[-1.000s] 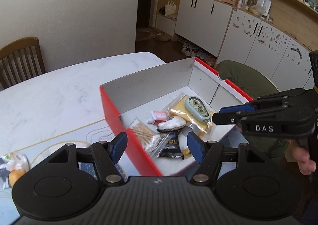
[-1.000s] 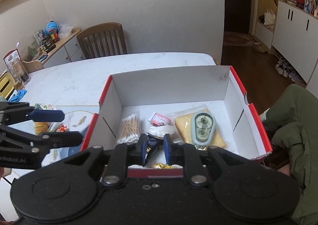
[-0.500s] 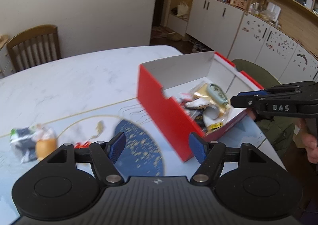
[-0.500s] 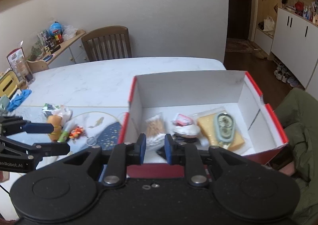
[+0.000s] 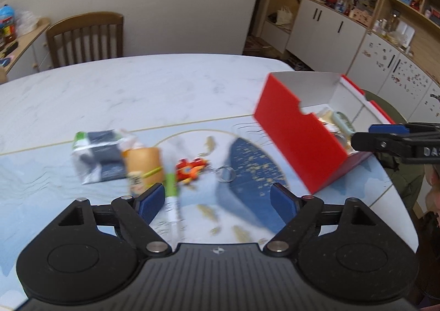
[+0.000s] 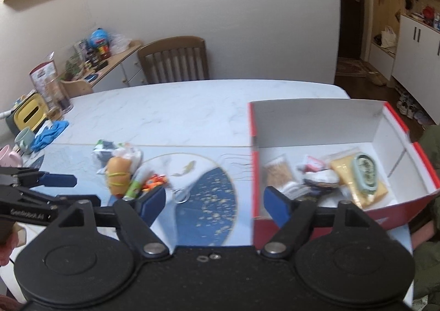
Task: Organize objects
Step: 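Withdraw both tools from the box toward the remaining table items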
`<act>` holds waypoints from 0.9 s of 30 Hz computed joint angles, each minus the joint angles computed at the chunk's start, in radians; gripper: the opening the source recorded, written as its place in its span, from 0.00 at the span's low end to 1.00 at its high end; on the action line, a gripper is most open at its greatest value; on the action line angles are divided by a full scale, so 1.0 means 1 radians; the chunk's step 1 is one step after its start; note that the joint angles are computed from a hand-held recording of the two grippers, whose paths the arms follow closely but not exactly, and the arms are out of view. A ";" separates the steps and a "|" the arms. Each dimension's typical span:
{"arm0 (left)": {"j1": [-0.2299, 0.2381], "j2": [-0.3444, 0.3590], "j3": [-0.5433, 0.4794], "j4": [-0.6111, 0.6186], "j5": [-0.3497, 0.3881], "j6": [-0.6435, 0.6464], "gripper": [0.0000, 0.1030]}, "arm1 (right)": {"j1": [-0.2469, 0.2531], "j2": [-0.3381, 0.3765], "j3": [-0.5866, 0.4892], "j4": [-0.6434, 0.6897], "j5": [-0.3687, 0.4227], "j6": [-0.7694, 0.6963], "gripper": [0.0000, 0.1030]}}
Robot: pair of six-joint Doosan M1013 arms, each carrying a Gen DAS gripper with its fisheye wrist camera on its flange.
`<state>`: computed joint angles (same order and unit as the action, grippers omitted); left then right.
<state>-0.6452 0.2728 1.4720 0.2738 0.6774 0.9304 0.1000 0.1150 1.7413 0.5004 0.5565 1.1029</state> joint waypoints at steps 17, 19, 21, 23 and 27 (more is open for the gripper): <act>0.093 0.005 0.052 -0.041 -0.058 -0.008 0.99 | 0.147 0.065 -0.027 -0.121 0.044 0.134 0.82; 0.101 0.009 0.053 -0.053 -0.063 0.000 0.99 | 0.161 0.077 -0.035 -0.136 0.048 0.151 0.82; 0.104 0.014 0.050 -0.045 -0.069 0.002 0.99 | 0.175 0.089 -0.042 -0.144 0.051 0.157 0.82; 0.107 0.021 0.044 -0.042 -0.067 0.009 1.00 | 0.185 0.102 -0.051 -0.135 0.059 0.155 0.82; 0.115 0.039 0.031 -0.058 -0.058 0.033 0.99 | 0.202 0.127 -0.066 -0.139 0.065 0.167 0.82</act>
